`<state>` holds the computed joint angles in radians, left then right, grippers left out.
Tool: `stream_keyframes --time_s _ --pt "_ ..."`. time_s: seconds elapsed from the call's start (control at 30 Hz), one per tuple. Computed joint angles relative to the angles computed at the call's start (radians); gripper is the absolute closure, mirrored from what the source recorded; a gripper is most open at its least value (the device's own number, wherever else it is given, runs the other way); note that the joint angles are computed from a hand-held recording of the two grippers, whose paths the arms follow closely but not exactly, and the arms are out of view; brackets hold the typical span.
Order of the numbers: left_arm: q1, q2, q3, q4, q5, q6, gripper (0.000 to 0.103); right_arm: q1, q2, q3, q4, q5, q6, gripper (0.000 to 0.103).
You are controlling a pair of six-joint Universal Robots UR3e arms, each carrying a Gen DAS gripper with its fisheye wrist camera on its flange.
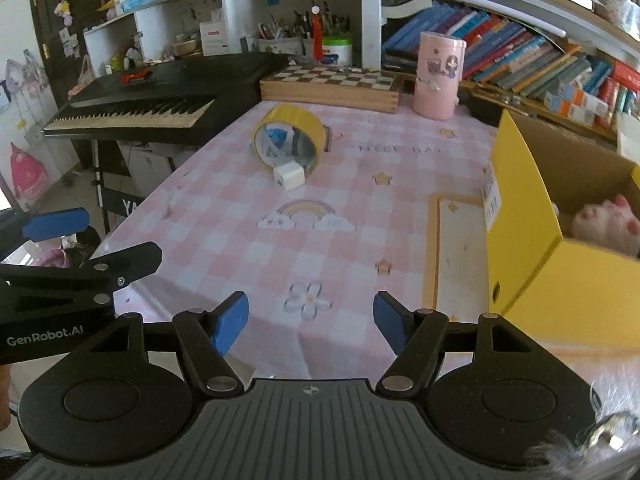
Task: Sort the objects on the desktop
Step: 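Move both tools toward the yellow tape roll and white cube, then close the left tool on the white charger cube while the right tool approaches the yellow tape roll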
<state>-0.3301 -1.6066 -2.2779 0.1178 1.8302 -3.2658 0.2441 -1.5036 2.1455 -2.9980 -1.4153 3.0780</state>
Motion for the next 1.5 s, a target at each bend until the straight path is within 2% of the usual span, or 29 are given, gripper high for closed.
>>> stream_keyframes --time_s 0.4,0.93,1.0,1.13,1.43,1.5 --pt "0.005 -0.225 0.29 -0.077 0.055 -0.036 0.017 -0.106 0.231 -0.3 0.086 0.127 -0.091 0.036" --pt "0.033 -0.489 0.633 -0.25 0.02 -0.066 0.021 -0.162 0.476 -0.664 0.219 0.183 -0.11 0.036" --pt "0.038 -0.533 0.695 -0.286 0.01 -0.067 0.03 -0.164 0.511 -0.724 0.247 0.186 -0.113 0.036" --pt "0.041 -0.629 0.811 -0.314 0.002 -0.048 0.032 -0.164 0.574 -0.841 0.305 0.198 -0.125 0.036" --pt "0.056 -0.804 1.071 -0.457 -0.034 -0.058 0.049 -0.162 0.679 -1.034 0.387 0.221 -0.168 0.035" --pt "0.059 -0.817 1.092 -0.479 -0.041 -0.055 0.064 -0.164 0.699 -1.068 0.411 0.228 -0.173 0.035"
